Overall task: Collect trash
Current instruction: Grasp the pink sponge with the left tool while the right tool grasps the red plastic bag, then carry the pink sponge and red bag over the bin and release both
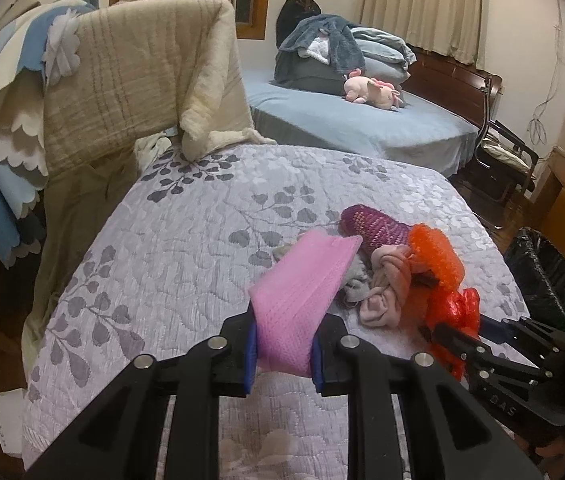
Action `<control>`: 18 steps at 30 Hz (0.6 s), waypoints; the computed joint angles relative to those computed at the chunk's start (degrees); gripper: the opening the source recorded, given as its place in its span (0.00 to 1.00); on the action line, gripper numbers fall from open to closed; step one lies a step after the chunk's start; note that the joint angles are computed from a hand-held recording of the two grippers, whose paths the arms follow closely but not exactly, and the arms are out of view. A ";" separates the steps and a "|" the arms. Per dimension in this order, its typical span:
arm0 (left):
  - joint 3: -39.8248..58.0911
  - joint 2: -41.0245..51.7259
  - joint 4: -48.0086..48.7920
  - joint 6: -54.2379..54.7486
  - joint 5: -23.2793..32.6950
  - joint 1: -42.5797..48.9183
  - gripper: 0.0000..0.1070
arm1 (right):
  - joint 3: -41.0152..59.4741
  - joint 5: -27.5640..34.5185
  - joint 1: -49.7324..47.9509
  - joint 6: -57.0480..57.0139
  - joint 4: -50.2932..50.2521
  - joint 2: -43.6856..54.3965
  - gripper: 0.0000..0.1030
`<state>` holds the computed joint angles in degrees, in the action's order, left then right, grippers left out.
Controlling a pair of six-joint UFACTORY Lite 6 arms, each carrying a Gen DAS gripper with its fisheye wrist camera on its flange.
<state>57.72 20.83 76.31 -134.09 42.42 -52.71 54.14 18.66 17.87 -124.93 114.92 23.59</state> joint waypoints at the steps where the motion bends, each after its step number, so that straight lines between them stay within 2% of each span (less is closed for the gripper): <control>1: 0.33 0.08 -0.14 0.25 0.18 -0.17 0.19 | -0.82 0.22 -0.48 0.33 -0.49 -1.13 0.35; 18: 15.62 6.14 -5.06 10.67 4.43 -3.57 0.19 | -5.58 3.68 -10.52 13.02 -16.19 -15.63 0.35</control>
